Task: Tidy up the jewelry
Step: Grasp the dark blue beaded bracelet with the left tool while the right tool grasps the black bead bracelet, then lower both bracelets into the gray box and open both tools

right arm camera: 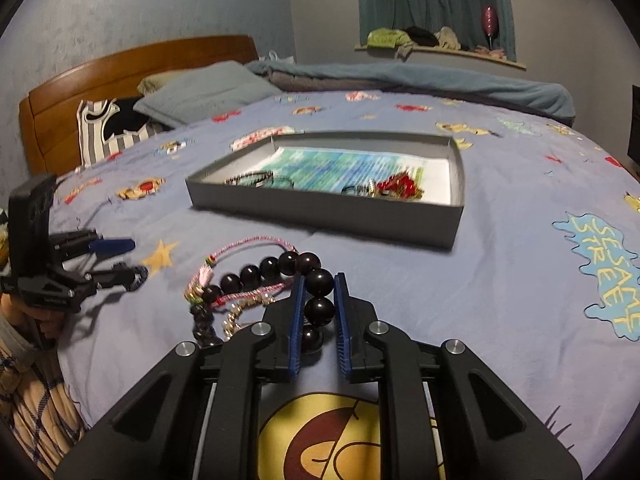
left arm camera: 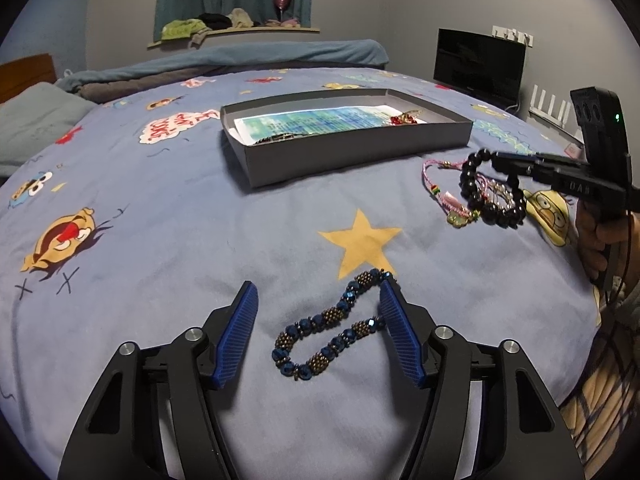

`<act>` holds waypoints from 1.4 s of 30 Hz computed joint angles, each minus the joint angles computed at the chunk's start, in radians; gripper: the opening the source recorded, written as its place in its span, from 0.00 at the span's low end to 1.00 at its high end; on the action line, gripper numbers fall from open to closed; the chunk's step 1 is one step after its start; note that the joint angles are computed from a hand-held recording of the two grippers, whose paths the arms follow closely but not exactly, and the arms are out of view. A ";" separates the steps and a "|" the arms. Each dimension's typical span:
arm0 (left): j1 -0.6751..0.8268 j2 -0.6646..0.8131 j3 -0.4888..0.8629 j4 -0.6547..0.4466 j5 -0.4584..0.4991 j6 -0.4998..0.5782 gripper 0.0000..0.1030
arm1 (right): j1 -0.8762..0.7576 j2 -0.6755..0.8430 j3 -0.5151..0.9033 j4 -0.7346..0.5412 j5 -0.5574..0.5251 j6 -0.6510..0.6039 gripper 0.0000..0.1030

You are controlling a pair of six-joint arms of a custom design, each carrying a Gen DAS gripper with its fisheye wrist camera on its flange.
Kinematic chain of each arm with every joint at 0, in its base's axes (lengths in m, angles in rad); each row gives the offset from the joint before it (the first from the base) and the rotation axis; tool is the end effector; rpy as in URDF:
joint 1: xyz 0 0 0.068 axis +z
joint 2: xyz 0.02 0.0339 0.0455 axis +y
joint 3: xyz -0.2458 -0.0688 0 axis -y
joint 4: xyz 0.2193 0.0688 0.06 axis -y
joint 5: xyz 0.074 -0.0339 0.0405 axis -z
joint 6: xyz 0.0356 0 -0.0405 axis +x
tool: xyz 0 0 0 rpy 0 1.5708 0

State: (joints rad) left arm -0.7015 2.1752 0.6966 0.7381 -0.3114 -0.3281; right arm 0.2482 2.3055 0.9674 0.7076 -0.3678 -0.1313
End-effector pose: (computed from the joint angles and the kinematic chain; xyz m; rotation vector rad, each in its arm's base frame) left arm 0.2509 -0.1977 0.0301 0.2669 2.2590 -0.1824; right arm 0.3655 0.1058 0.0331 -0.6140 2.1037 0.4699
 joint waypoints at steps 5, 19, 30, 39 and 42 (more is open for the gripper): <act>-0.001 0.009 0.016 -0.044 -0.002 0.002 0.35 | -0.011 -0.025 -0.049 0.086 -0.033 0.012 0.14; -0.038 -0.025 -0.038 0.111 -0.048 0.026 0.07 | 0.023 -0.049 -0.104 0.238 -0.073 0.077 0.14; -0.049 -0.041 -0.021 0.170 -0.070 0.028 0.07 | 0.027 -0.042 -0.092 0.286 -0.084 0.130 0.14; -0.042 -0.059 0.010 0.177 -0.067 0.051 0.07 | 0.021 -0.058 -0.089 0.324 -0.100 0.169 0.14; -0.027 -0.072 0.024 0.181 -0.052 0.062 0.07 | 0.017 -0.069 -0.090 0.339 -0.106 0.184 0.14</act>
